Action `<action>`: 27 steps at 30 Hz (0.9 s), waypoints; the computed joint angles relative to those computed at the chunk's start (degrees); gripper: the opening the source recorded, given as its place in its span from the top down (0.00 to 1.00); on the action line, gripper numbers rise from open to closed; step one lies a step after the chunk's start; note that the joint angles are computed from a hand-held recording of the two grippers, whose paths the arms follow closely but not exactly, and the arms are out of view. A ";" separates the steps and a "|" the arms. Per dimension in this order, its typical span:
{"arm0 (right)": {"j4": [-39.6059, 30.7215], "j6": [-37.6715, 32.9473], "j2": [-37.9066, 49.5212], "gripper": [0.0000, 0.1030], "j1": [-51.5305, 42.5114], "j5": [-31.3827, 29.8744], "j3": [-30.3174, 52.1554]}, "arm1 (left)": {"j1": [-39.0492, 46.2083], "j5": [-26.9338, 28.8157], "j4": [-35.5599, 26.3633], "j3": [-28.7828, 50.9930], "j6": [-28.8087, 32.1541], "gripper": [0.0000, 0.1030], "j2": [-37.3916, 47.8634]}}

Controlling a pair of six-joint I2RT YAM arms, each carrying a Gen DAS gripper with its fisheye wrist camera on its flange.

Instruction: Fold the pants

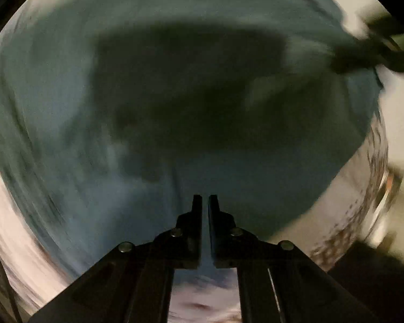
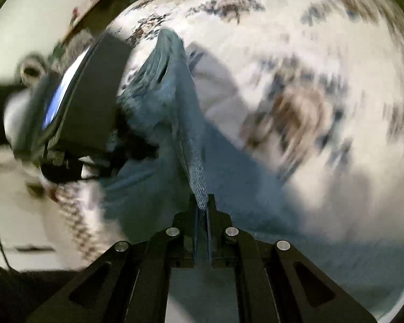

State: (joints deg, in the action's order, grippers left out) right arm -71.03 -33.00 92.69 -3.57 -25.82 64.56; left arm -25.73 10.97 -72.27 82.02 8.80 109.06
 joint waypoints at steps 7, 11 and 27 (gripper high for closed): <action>10.45 15.76 -10.57 0.94 3.52 -1.73 -25.64 | 4.45 9.62 6.93 -16.60 -23.81 0.96 -15.12; 18.69 24.43 -6.94 0.94 6.52 0.39 -28.47 | 13.95 17.82 9.82 -14.59 -42.89 0.85 -21.27; 24.27 34.48 -10.07 0.94 10.01 2.32 -32.22 | 10.61 2.74 0.30 18.15 -50.47 0.66 2.52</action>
State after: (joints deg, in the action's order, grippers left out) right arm -46.76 1.49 82.62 6.44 -23.50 32.34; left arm -15.12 13.71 -71.97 100.18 -41.68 111.58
